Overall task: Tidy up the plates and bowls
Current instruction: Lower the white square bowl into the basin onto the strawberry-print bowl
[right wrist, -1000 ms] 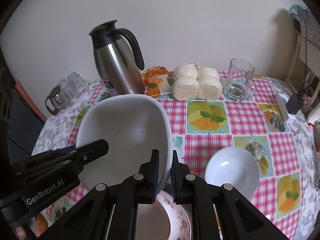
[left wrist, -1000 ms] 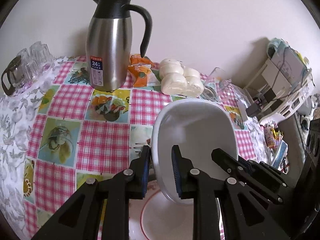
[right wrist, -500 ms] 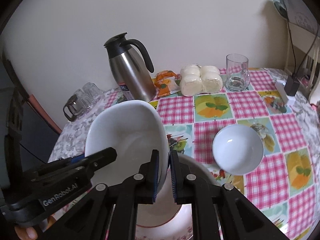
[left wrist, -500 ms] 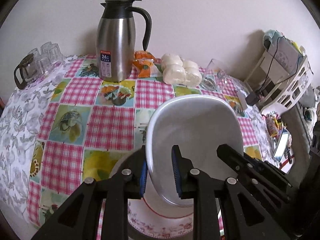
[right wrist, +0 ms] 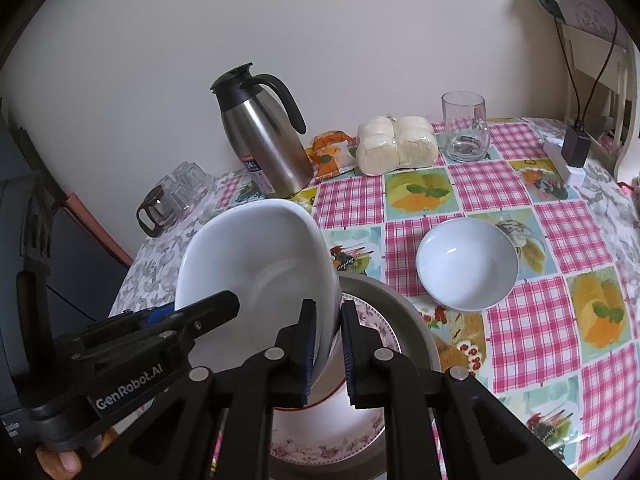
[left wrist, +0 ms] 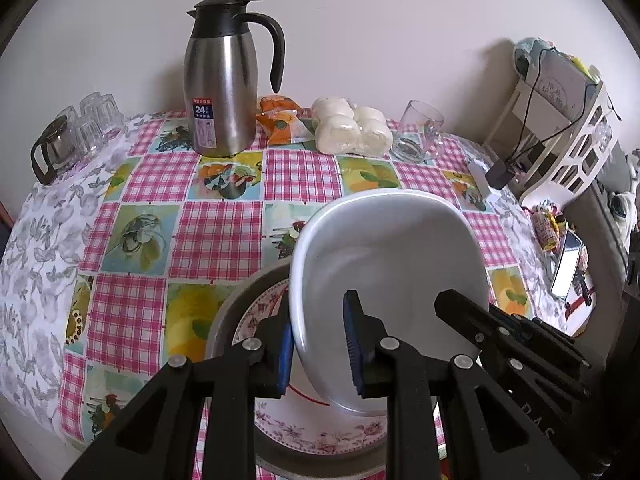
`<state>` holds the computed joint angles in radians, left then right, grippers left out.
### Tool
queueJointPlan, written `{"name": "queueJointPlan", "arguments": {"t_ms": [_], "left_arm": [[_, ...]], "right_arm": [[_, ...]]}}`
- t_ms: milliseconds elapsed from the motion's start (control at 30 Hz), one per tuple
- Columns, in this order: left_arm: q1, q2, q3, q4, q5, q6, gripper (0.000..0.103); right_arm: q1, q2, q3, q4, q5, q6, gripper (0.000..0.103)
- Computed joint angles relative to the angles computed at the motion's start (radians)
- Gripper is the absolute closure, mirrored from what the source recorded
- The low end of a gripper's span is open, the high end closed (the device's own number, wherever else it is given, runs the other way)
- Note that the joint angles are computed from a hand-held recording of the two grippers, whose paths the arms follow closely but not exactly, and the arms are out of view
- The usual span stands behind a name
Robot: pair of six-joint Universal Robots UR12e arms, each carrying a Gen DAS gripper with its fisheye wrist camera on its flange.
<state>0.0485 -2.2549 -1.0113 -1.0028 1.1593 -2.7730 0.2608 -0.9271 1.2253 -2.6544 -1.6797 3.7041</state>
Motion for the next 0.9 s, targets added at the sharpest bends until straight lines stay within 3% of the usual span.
{"name": "queueJointPlan", "arguments": {"t_ms": [900], "left_arm": [[-0.005, -0.008, 0.018, -0.072, 0.057, 0.007, 0.08]], "right_arm": [[0.001, 0.01, -0.026, 0.101, 0.034, -0.011, 0.087]]}}
